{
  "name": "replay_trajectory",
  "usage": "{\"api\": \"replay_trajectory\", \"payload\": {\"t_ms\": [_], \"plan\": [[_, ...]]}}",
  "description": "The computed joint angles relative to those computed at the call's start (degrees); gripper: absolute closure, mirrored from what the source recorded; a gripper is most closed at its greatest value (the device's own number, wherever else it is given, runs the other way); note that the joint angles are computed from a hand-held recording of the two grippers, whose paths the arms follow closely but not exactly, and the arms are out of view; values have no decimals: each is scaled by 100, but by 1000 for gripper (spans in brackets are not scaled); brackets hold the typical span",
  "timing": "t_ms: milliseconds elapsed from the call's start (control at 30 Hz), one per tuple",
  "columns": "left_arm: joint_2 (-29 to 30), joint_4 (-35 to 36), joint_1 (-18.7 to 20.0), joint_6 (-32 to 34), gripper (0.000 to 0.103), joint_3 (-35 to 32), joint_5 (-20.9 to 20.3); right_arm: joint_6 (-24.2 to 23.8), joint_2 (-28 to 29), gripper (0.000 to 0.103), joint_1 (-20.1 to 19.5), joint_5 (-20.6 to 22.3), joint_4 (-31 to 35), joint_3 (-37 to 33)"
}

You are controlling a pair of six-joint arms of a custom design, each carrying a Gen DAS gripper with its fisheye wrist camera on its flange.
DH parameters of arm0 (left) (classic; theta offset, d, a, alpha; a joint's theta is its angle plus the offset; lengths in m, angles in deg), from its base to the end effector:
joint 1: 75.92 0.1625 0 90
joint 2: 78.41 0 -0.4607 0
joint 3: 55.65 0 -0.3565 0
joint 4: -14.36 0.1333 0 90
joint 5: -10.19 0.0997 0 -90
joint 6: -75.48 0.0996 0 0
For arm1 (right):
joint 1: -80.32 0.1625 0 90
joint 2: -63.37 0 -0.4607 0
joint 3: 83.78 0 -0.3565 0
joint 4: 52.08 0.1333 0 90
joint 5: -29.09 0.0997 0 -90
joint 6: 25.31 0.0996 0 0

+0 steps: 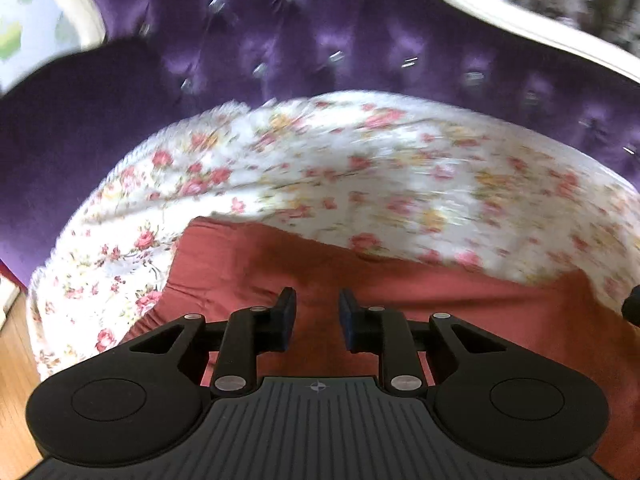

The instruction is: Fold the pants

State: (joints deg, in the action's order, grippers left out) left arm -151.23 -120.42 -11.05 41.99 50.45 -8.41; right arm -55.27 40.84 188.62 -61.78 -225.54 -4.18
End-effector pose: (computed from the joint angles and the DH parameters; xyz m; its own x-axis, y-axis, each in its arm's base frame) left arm -0.0224 -0.5839 0.3958 -0.5374 -0.5192 -0.6645 0.1434 0.7202 -0.6787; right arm 0.3615 -0.6735 -0.0051 -0.6838 -0.6912 0.2338 -0.7188 0.5833 -0.3783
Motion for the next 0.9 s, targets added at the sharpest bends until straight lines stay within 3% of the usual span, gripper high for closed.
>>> {"api": "replay_trajectory", "payload": {"t_ms": [100, 233, 333, 433, 533, 700, 900], "plan": [[-2, -159, -359, 64, 79, 329, -273, 55, -463, 61, -3, -330, -465, 835], [218, -321, -709, 185, 79, 709, -726, -121, -883, 61, -15, -1120, -1275, 1923], [435, -238, -876, 47, 79, 929, -848, -165, -1093, 61, -69, -1595, -1466, 2526], [540, -333, -900, -140, 78, 1098, -1141, -370, -1276, 61, -163, -1556, -2089, 3175], [658, -158, -1062, -396, 78, 1249, -712, -478, -1500, 62, -176, -1558, -1991, 3419], [525, 28, -1149, -950, 78, 1375, -862, -353, -1981, 66, -447, -1611, -2571, 3774], [595, 335, -1200, -1374, 77, 1313, -811, 112, -2572, 57, -928, -2423, -3108, 3790]]}}
